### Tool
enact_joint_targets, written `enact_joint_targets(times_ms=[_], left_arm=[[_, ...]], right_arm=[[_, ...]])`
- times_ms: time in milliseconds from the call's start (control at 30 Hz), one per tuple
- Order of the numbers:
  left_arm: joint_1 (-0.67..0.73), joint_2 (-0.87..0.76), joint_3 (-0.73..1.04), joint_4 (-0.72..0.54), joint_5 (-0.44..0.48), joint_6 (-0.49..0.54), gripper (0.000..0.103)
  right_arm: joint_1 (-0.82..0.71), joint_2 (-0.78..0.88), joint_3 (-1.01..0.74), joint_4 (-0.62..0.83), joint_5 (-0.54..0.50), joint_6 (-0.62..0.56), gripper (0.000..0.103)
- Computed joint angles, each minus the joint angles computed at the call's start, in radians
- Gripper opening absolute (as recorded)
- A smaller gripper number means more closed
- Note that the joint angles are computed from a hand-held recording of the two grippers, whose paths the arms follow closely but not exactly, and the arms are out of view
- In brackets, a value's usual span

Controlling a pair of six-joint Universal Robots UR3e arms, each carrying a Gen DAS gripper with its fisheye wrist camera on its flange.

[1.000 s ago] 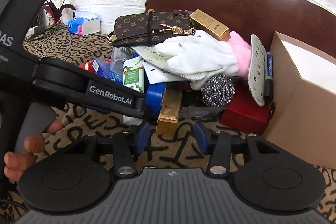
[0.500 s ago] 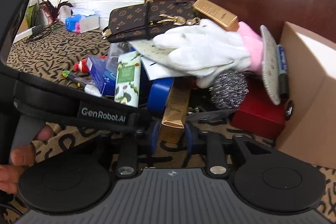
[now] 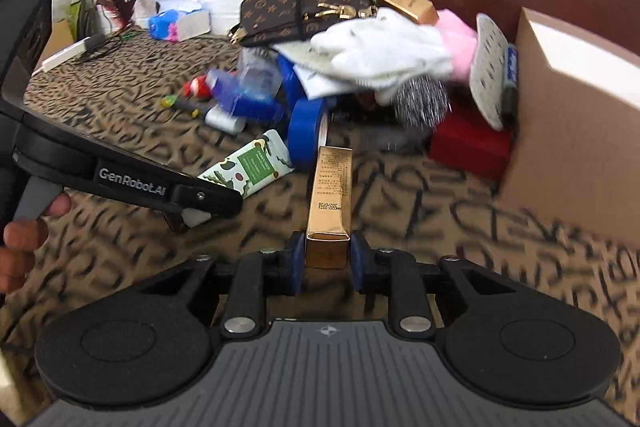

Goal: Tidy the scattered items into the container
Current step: 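Carry the cream tube with the left gripper while the right carries the perfume box toward the tan box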

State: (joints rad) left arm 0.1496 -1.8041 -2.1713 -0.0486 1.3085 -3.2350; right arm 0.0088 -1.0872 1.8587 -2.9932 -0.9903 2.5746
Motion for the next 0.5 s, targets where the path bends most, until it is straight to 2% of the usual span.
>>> enact_joint_targets(times_ms=[167,200,233,500], left_arm=[[0.004,0.130,-0.120,-0.048,-0.031,0.056,0.019],[-0.004,0.142,-0.130,-0.050,-0.026,0.066,0.024],[-0.015,0.144,-0.132,-0.045,-0.015,0.069,0.040],[-0.078,0.060,-0.049,-0.030,0.060,0.055,0.048]], right_arm=[[-0.082,-0.181,0.181,0.108,0.022,-0.098,0.026],[-0.093,-0.205,0.204,0.122,0.027,-0.113,0.026],[-0.099,-0.217,0.220,0.122,0.028,-0.120,0.026],[-0.042,-0.137,0.180,-0.005,0.007,-0.064,0.034]])
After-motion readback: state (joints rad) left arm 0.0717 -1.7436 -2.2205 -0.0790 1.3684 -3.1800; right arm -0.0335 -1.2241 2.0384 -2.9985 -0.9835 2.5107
